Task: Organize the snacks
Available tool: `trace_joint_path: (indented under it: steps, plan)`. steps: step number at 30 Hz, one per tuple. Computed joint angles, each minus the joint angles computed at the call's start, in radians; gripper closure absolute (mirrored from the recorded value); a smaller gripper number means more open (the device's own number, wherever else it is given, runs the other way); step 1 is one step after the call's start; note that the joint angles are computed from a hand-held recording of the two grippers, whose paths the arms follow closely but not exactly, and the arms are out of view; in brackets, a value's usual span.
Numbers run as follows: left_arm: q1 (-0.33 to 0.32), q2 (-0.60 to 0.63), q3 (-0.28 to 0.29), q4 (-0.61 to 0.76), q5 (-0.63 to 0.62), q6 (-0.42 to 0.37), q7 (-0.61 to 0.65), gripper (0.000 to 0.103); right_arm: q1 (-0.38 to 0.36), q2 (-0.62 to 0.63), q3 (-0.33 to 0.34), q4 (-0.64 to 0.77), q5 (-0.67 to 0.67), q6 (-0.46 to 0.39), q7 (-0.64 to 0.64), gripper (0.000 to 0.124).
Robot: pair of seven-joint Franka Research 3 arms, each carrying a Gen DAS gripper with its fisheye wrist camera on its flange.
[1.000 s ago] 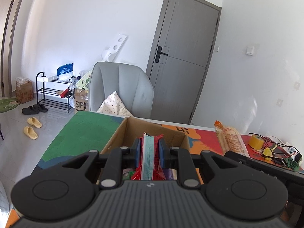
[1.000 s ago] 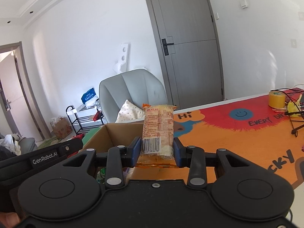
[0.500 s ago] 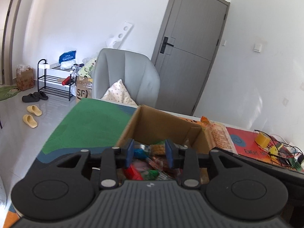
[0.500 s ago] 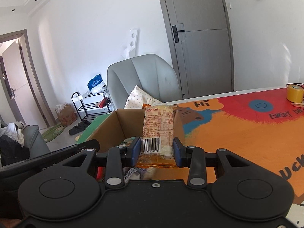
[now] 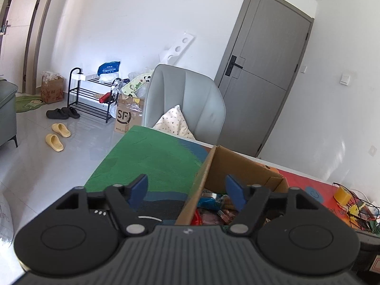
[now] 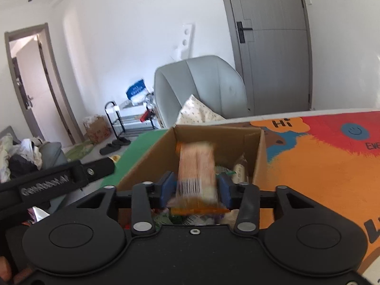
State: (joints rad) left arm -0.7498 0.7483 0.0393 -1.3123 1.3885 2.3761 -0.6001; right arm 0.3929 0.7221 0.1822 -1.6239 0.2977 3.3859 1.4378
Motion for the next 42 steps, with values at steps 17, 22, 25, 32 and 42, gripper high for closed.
trace_joint_path:
  steps: [17,22,25,32,42]
  plan:
    - [-0.051,0.086,0.014,0.145,-0.103,-0.066,0.179,0.010,-0.056,-0.104,0.007,-0.187,0.007,0.100,0.061,0.063]
    - [-0.071,0.108,0.023,0.187,-0.131,-0.079,0.238,0.006,-0.083,-0.142,0.013,-0.251,-0.005,0.146,0.096,0.060]
    - [-0.087,0.111,0.032,0.197,-0.134,-0.087,0.262,0.003,-0.099,-0.165,0.016,-0.290,-0.022,0.174,0.119,0.056]
    - [-0.103,0.129,0.028,0.241,-0.166,-0.082,0.344,0.002,-0.118,-0.220,0.003,-0.384,-0.049,0.230,0.166,0.044]
    - [-0.124,0.120,0.028,0.254,-0.191,-0.041,0.450,0.000,-0.118,-0.307,-0.036,-0.497,-0.039,0.279,0.207,0.021]
